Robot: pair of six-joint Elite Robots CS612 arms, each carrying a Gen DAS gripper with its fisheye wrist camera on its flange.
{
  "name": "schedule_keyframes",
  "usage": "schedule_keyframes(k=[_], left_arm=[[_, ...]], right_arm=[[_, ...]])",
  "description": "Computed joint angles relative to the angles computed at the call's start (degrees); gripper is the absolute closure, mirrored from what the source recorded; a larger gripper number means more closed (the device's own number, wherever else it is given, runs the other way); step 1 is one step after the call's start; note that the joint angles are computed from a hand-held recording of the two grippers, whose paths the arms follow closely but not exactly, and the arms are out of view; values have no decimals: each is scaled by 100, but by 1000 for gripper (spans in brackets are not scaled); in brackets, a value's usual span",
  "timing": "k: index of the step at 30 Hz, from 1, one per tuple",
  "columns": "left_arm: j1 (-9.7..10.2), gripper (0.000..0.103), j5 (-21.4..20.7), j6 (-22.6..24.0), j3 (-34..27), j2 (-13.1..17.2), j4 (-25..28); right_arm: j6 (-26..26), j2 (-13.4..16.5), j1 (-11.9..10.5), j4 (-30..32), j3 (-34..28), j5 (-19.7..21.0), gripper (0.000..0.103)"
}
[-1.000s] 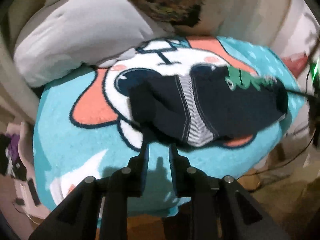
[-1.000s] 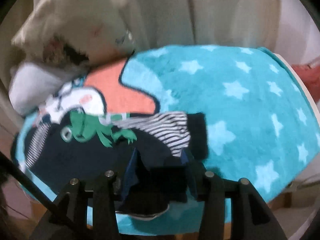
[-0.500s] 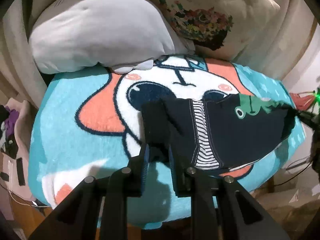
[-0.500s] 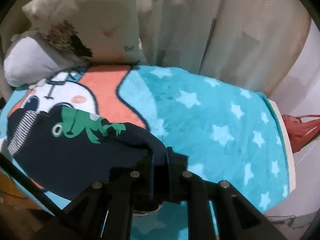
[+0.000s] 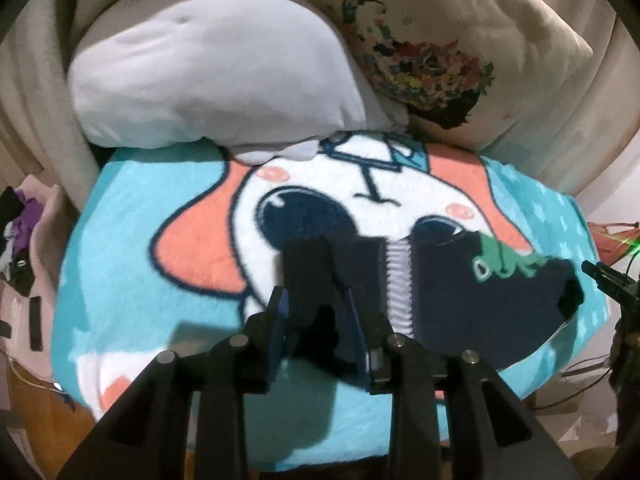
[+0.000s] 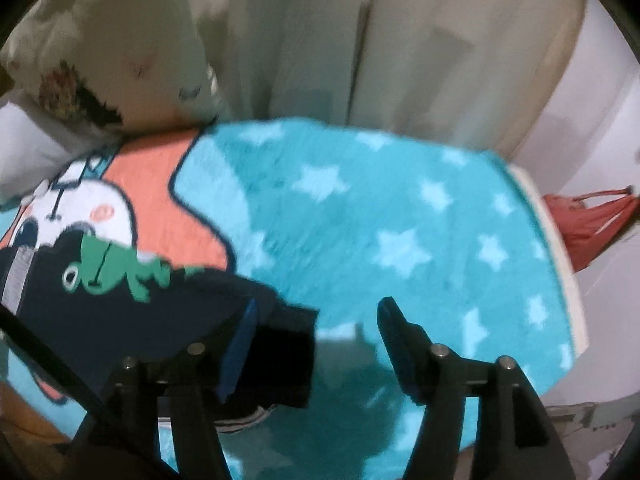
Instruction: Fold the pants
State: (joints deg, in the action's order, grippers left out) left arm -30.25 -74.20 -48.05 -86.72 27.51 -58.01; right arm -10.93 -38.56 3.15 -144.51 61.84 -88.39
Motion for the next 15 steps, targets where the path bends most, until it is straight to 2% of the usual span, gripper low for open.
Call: schedule_keyframes(k=[4,6,8,11,12,13,15], left_arm=[[-8,72,-42,434,285,-62,-323],[4,66,-108,582,419,-77,-376],[50,66,-319,615,534,-63,-396],[105,66,-510,571,644,-8,-256],[104,66,-484,618,651,19,-237],[92,64,-426,699,648,42,-252],[66,53,-363,967,678,46,-296]], right_arm=[[112,-18,166,-608,55,-732,29],[64,-50,191,-723,114,-694,29],[24,-135,179,-725,233,-186,29],[207,-187,147,-73,238,1075,30],[249,-152,167,241,178,1447,34],[270,-119,196,400,138,1591,36],[282,-25,280,650,44,1830,36]])
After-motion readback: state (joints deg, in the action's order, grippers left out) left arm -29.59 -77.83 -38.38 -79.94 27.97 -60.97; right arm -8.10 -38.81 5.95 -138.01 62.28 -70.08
